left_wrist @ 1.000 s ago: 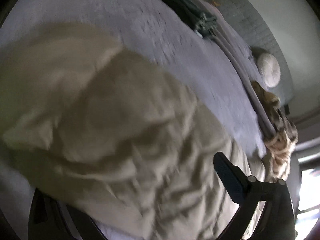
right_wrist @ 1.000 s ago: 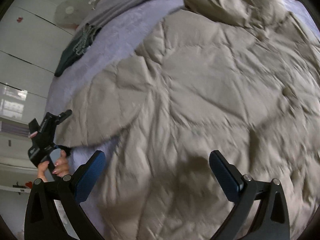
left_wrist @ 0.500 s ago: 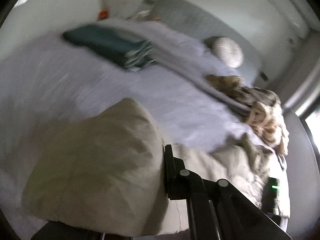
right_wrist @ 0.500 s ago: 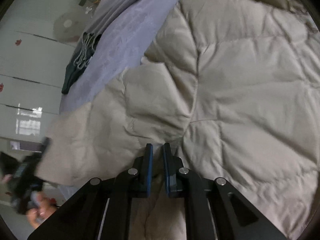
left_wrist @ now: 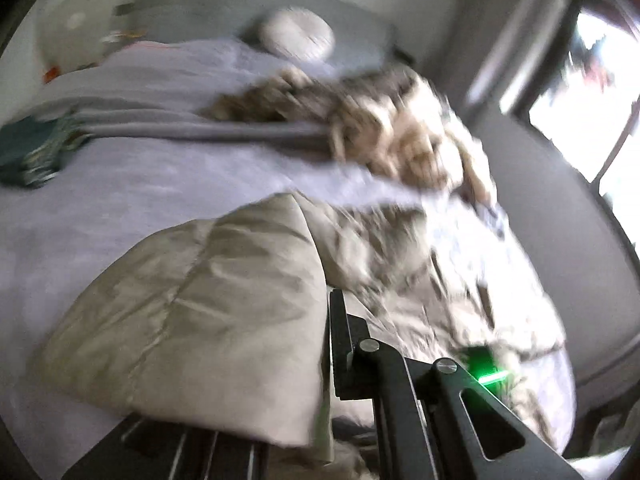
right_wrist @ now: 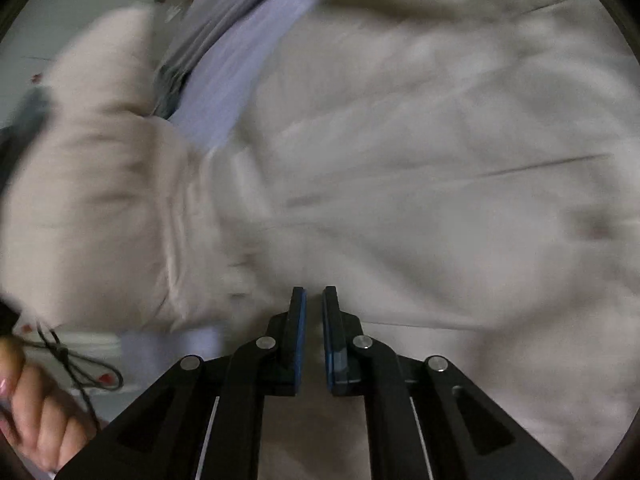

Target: Fold large clothes

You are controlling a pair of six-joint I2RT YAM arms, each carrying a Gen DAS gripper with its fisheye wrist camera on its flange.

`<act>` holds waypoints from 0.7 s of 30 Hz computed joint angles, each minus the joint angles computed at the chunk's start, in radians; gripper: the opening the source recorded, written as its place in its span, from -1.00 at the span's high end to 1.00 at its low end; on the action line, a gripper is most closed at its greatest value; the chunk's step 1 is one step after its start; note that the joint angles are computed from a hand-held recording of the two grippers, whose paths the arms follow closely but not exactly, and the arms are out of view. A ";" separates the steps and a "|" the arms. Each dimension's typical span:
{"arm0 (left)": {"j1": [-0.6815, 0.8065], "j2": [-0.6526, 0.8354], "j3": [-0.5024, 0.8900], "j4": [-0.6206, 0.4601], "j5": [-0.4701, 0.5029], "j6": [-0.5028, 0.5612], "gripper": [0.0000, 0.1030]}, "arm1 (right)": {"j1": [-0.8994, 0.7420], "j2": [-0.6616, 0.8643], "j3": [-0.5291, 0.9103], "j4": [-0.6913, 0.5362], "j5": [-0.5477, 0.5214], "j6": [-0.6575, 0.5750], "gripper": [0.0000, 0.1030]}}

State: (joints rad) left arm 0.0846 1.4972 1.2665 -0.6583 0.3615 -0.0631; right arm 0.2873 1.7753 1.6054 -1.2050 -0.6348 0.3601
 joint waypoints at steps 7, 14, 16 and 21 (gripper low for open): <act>-0.355 0.217 -0.056 0.092 -0.382 -0.035 0.81 | -0.357 -0.045 0.055 -0.207 0.188 -0.305 0.84; -0.431 0.260 -0.090 0.134 -0.524 -0.007 0.57 | -0.441 -0.047 -0.004 -0.185 0.168 -0.376 0.84; -0.418 0.221 -0.102 0.136 -0.482 0.000 -0.72 | -0.464 -0.040 0.011 -0.200 0.161 -0.399 0.79; -0.387 0.052 -0.168 0.110 -0.507 0.024 -1.00 | -0.462 -0.071 0.044 -0.234 0.192 -0.450 0.78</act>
